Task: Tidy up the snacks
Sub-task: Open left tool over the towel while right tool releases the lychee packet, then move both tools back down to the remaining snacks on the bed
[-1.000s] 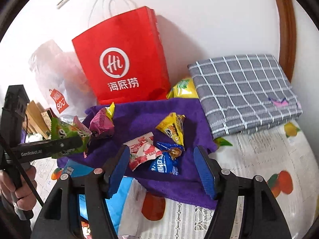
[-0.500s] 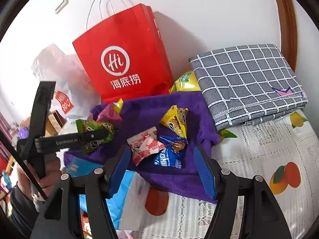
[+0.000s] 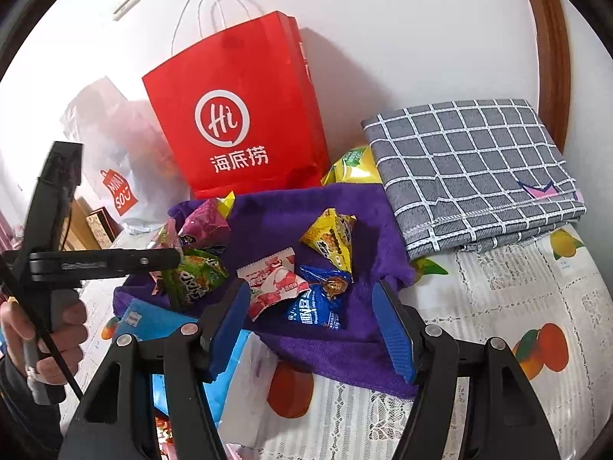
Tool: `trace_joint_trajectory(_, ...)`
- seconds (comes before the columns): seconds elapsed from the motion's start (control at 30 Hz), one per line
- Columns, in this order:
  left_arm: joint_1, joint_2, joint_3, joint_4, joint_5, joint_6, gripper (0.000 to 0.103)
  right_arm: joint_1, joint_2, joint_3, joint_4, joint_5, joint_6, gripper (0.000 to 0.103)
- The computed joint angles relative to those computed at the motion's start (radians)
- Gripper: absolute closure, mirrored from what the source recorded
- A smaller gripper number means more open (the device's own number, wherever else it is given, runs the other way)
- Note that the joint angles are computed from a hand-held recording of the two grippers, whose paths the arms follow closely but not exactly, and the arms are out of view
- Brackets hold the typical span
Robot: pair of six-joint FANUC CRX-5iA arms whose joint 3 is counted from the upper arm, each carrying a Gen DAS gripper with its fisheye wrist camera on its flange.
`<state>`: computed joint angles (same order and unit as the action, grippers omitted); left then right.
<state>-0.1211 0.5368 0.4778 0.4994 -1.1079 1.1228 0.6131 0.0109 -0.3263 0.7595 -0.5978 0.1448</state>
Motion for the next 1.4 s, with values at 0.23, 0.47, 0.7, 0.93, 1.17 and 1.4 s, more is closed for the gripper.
trace_joint_trajectory(0.23, 0.052, -0.138, -0.168, 0.028, 0.059, -0.06, 0.039, 0.026, -0.055, -0.017, -0.054, 0.015, -0.026, 0.037)
trace_joint_trajectory(0.47, 0.123, -0.242, -0.33, 0.093, 0.073, -0.133, 0.038, 0.125, -0.084, -0.028, -0.122, -0.095, -0.006, 0.037)
trace_joint_trajectory(0.7, 0.176, -0.314, -0.464, 0.163, 0.065, -0.204, 0.038, 0.198, -0.082, -0.033, -0.242, -0.103, 0.085, 0.034)
trace_joint_trajectory(0.93, 0.208, -0.36, -0.568, 0.203, 0.069, -0.27, 0.038, 0.241, -0.062, -0.025, -0.288, -0.127, 0.14, 0.031)
trace_joint_trajectory(1.17, 0.249, -0.379, -0.635, 0.243, 0.053, -0.31, 0.038, 0.269, -0.004, 0.012, -0.261, -0.174, 0.189, 0.027)
trace_joint_trajectory(1.4, 0.282, -0.4, -0.682, 0.282, 0.041, -0.354, 0.038, 0.279, 0.056, 0.047, -0.243, -0.234, 0.236, 0.023)
